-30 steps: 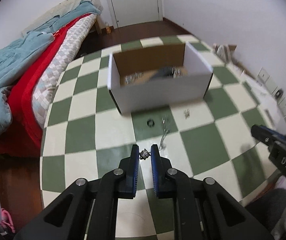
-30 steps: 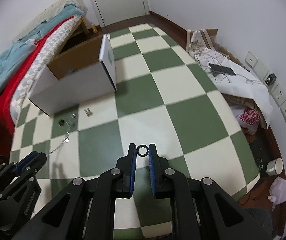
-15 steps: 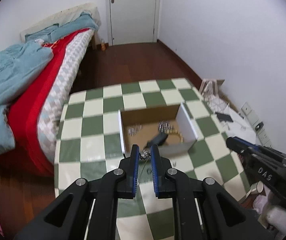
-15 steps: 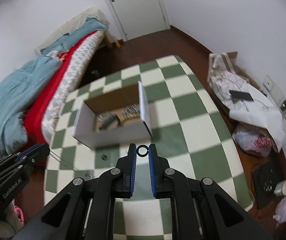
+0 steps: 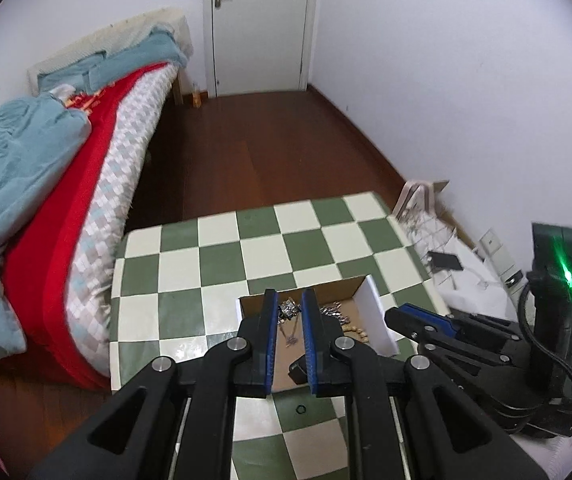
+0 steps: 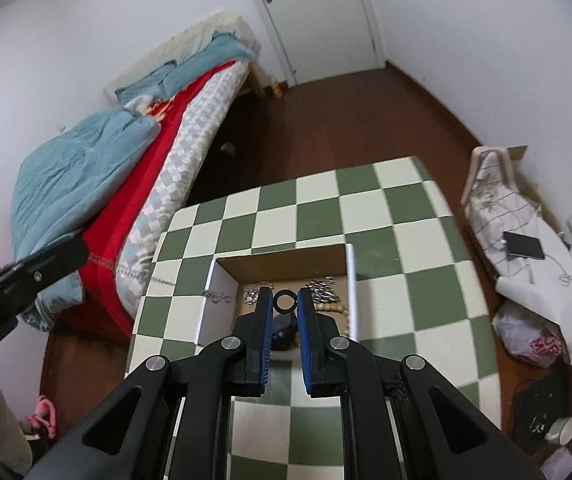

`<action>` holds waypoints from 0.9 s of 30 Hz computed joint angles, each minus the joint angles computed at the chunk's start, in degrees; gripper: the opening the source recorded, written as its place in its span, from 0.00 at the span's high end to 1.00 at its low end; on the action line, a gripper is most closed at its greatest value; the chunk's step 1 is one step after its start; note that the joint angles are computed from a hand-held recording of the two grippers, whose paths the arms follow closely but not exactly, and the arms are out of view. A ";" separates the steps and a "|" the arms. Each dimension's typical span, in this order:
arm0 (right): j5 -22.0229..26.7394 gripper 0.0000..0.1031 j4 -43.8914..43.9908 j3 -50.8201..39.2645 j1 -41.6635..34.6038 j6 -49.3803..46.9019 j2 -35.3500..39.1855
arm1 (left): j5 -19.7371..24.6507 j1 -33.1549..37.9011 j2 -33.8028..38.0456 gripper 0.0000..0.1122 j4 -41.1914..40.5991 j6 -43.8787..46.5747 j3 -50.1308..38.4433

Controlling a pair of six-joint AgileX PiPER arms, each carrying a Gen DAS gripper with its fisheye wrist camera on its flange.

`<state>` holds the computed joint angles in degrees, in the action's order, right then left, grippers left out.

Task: Organize jewelry
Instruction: 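Open both tools to drop the chain and ring into the box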

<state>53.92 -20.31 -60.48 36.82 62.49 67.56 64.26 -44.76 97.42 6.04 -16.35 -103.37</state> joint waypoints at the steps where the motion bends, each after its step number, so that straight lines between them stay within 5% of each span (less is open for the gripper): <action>1: -1.35 0.88 2.45 -0.27 -2.22 -2.84 1.42 | 0.30 0.13 1.00 0.92 -0.29 0.19 -0.48; 7: -4.96 0.88 12.38 -2.28 -11.64 -16.62 11.68 | 1.03 1.66 8.52 0.91 -2.01 1.12 -1.68; 14: -1.82 0.87 12.19 -6.70 -15.16 -22.09 21.08 | 3.88 3.39 13.62 0.87 -1.34 -2.15 -4.79; 18: -1.20 0.79 10.79 -7.42 -16.07 -21.89 21.92 | 1.74 3.43 12.36 0.41 2.54 -5.56 -2.66; 20: -1.35 0.63 10.23 -7.17 -16.21 -21.09 21.22 | -0.51 3.42 10.50 0.35 4.03 -7.07 -0.16; 24: -1.01 0.60 8.67 -6.22 -15.57 -18.68 18.86 | -1.23 3.17 8.54 0.10 7.02 -9.41 2.56; 27: 0.55 0.46 5.96 -5.59 -13.41 -15.50 17.28 | -2.27 2.35 6.55 0.09 9.99 -11.86 5.91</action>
<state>54.48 -14.35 -66.07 23.41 46.99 84.84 61.99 -42.41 103.97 16.03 -28.21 -97.47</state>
